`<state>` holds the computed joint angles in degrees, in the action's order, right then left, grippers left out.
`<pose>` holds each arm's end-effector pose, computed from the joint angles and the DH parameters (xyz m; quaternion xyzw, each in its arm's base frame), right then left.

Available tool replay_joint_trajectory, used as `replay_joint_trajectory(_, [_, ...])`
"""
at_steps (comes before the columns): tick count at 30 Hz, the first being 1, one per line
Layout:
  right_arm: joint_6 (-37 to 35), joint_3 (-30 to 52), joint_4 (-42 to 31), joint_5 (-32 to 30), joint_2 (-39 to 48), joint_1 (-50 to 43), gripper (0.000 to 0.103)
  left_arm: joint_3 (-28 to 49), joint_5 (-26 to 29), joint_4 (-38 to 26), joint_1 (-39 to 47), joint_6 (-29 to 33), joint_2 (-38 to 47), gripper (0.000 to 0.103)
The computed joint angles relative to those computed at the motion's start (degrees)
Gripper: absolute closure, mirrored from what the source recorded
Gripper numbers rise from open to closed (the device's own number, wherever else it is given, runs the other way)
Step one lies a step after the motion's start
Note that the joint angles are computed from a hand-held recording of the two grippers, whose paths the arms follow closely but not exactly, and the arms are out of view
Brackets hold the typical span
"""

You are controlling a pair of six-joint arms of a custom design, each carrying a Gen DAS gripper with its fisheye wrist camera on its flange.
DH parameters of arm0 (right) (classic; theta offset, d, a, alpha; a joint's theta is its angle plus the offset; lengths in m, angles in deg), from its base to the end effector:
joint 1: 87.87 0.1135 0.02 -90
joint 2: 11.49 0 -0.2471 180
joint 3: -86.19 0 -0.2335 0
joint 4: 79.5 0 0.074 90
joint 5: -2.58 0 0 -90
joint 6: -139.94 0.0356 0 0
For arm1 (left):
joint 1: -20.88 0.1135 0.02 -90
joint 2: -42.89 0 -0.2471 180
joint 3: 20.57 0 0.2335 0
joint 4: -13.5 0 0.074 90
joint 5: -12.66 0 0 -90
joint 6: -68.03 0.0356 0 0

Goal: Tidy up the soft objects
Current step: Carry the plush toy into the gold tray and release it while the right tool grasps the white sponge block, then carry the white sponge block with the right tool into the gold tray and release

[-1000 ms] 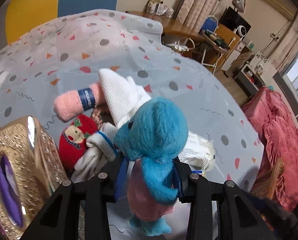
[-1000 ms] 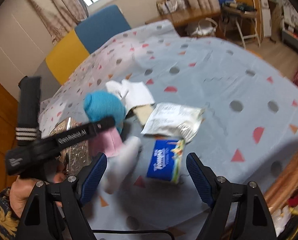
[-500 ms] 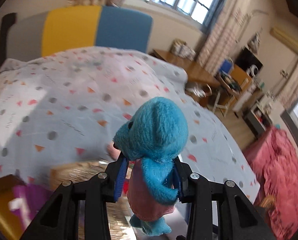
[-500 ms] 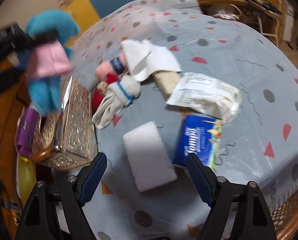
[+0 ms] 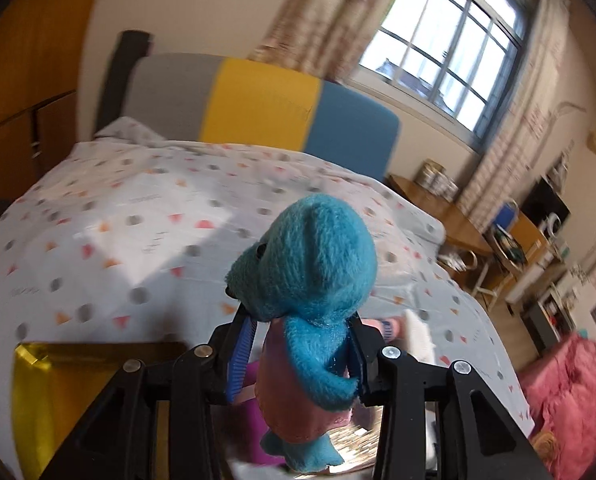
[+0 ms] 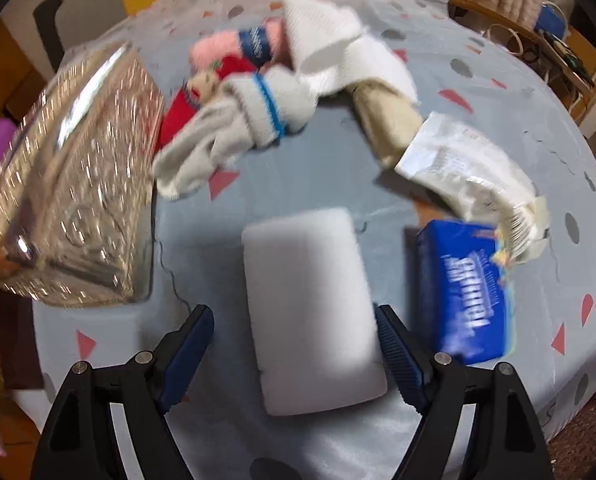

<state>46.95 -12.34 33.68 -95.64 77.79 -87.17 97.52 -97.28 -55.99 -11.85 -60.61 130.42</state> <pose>0.2771 0.0085 0.2235 -0.0414 0.9876 0.0683 0.1348 0.2539 -0.1488 0.4116 -0.1203 0.8837 -0.1208 0.4360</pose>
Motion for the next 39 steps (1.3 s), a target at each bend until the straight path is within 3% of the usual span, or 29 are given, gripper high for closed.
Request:
replay_joint_trajectory(3, [-0.88,-2.53,1.62,3.45,-1.96,2.20,0.020,-12.39,-1.15,1.30,1.16,-1.92,-10.11,0.061])
replay_joint_trajectory(8, [-0.94,-3.82,1.50,4.11,-3.33,2.82,0.021,-32.08,-0.18,2.81,3.90,-6.58,-23.19,0.061])
replay_joint_trajectory(13, [-0.49,-5.09,2.02,4.53,-4.29,3.80,0.021,-47.65,7.12,7.33,7.75,-9.66,-27.88,0.060])
replay_joint_trajectory(16, [-0.49,-7.54,1.82,4.32,-7.48,3.75,0.021,-50.48,10.40,10.98,8.84,-10.01,-25.50,0.058])
replay_joint_trajectory(21, [1.16,-11.29,4.42,4.76,-9.71,5.67,0.021,-46.26,5.97,11.13,5.64,-11.62,-20.24,0.046])
replay_joint_trajectory(25, [1.01,-12.89,5.64,4.83,-10.80,5.46,0.021,-44.44,0.99,8.51,2.83,-11.41,-21.06,0.029])
replay_joint_trajectory(31, [0.97,-14.39,5.54,4.78,-13.59,4.80,0.021,-43.92,-4.38,4.16,-2.07,-13.70,-23.12,0.026])
replay_joint_trajectory(34, [1.08,-15.95,5.94,4.24,-15.63,4.43,0.029,-44.47,-7.03,1.64,-6.38,-17.35,-24.90,0.024])
replay_joint_trajectory(36, [0.86,-15.40,4.70,3.69,-16.42,3.94,0.047,-44.73,-8.74,-0.19,-9.57,-20.10,-26.05,0.023])
replay_joint_trajectory(39, [1.39,-11.64,1.71,-1.01,-14.86,1.43,0.047,-45.40,-10.10,-1.98,-13.30,-23.64,-27.30,0.020])
